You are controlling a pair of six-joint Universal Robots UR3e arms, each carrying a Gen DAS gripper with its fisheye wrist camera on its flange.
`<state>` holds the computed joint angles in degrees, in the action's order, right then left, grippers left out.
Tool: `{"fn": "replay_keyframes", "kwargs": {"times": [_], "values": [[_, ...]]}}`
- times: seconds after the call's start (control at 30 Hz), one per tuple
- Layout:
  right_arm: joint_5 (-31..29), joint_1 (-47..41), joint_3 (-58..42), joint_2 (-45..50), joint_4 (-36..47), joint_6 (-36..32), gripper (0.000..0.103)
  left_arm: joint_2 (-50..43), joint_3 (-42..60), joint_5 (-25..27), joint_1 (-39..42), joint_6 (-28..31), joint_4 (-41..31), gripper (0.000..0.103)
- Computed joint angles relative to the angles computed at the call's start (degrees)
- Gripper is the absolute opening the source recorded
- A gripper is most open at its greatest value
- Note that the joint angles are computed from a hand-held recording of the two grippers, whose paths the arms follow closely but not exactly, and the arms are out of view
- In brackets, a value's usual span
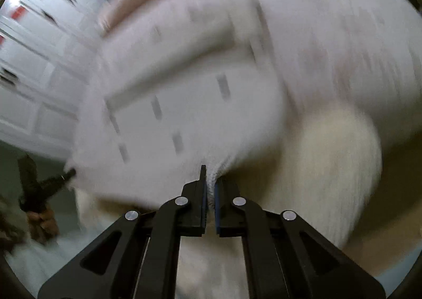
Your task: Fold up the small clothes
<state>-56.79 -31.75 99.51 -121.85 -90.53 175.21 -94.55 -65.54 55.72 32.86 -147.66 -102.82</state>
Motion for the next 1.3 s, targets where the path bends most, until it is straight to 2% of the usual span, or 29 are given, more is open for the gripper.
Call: {"fn": "replay_keyframes", "kwargs": {"times": [0.03,0.07,0.1,0.13,0.17,0.2,0.23,0.27,0.3,0.37,0.43,0.5,0.6,0.67,0.73,0.8,0.87,0.93,1.0,1.03,1.07,1.1,1.13,1.2,1.3], "values": [[2.6,-0.4,-0.8,6.0,-12.0,2.3,0.005,-3.6,3.1,-1.1,-2.4,-3.2,5.0,0.006],[1.4,1.5,-0.8,10.6,-24.0,8.5,0.006,-9.5,8.2,-1.0,-6.1,-9.6,14.4,0.008],[-1.9,3.3,-1.9,15.9,-36.0,16.8,0.007,-14.9,14.2,0.0,-8.6,-15.2,19.7,0.015],[-6.3,4.8,-2.2,19.6,-48.0,26.6,0.016,-19.5,20.2,-0.4,-9.4,-18.3,22.8,0.018],[-9.3,5.5,-0.2,21.5,-59.2,33.0,0.031,-24.4,26.2,1.9,-11.3,-25.4,29.5,0.024],[-12.6,6.1,0.2,22.5,-67.2,38.4,0.043,-28.2,32.2,4.2,-12.5,-30.9,31.6,0.032],[-14.8,6.3,0.8,22.4,-72.4,41.7,0.062,-31.6,38.2,2.9,-12.2,-35.9,33.3,0.037],[-15.2,6.1,1.3,22.0,-76.7,44.3,0.064,-33.4,42.4,1.6,-11.5,-37.6,32.2,0.05],[-14.3,5.7,1.7,21.1,-76.9,44.2,0.064,-34.0,44.2,1.5,-11.0,-39.0,33.0,0.065],[-15.2,6.5,1.3,20.1,-73.6,40.5,0.066,-32.4,41.0,4.8,-11.6,-40.2,38.0,0.083],[-19.0,9.3,1.8,19.9,-69.1,35.2,0.07,-29.0,32.7,4.6,-11.0,-37.8,41.4,0.084],[-23.1,11.8,4.6,20.1,-65.0,31.4,0.07,-28.1,27.7,6.6,-11.5,-33.0,37.4,0.086],[-21.8,11.2,9.4,22.5,-58.9,29.3,0.07,-29.3,20.8,8.1,-11.4,-29.0,32.4,0.086],[-23.3,12.2,11.9,25.9,-58.2,29.5,0.07,-29.5,14.0,9.3,-11.3,-28.1,31.8,0.086],[-24.0,13.2,13.8,28.8,-58.5,30.3,0.07,-28.9,5.9,9.9,-11.0,-29.1,34.5,0.086],[-21.6,12.8,15.9,31.5,-60.0,32.0,0.07,-29.5,2.8,8.7,-10.5,-30.6,35.7,0.086],[-17.9,11.5,16.8,34.4,-61.4,34.1,0.07,-29.1,-1.4,8.4,-10.6,-31.5,40.9,0.086],[-14.8,10.6,17.7,35.9,-63.8,36.7,0.072,-30.3,-1.1,9.0,-11.5,-31.8,43.9,0.086],[-14.2,10.9,17.2,37.0,-65.8,40.0,0.072,-32.5,2.5,9.3,-12.5,-31.6,42.7,0.086],[-13.6,10.7,16.5,38.0,-65.8,40.8,0.063,-33.5,5.3,9.4,-13.1,-31.8,40.8,0.084],[-12.1,10.2,15.2,38.6,-64.4,41.4,0.045,-35.2,9.1,8.6,-13.2,-31.2,37.8,0.069],[-9.6,9.5,14.3,38.8,-63.3,40.8,0.032,-36.5,12.4,7.4,-13.1,-30.2,34.8,0.054],[-7.3,9.1,14.2,38.5,-63.3,40.5,0.022,-37.9,16.5,5.4,-12.5,-28.1,29.6,0.023],[-6.4,8.4,13.4,35.4,-60.0,37.8,0.018,-36.8,19.3,3.2,-11.0,-25.2,22.7,0.012],[-3.2,5.4,15.0,26.7,-52.0,33.6,0.016,-29.4,13.9,1.6,-8.1,-18.6,18.1,0.009]]}}
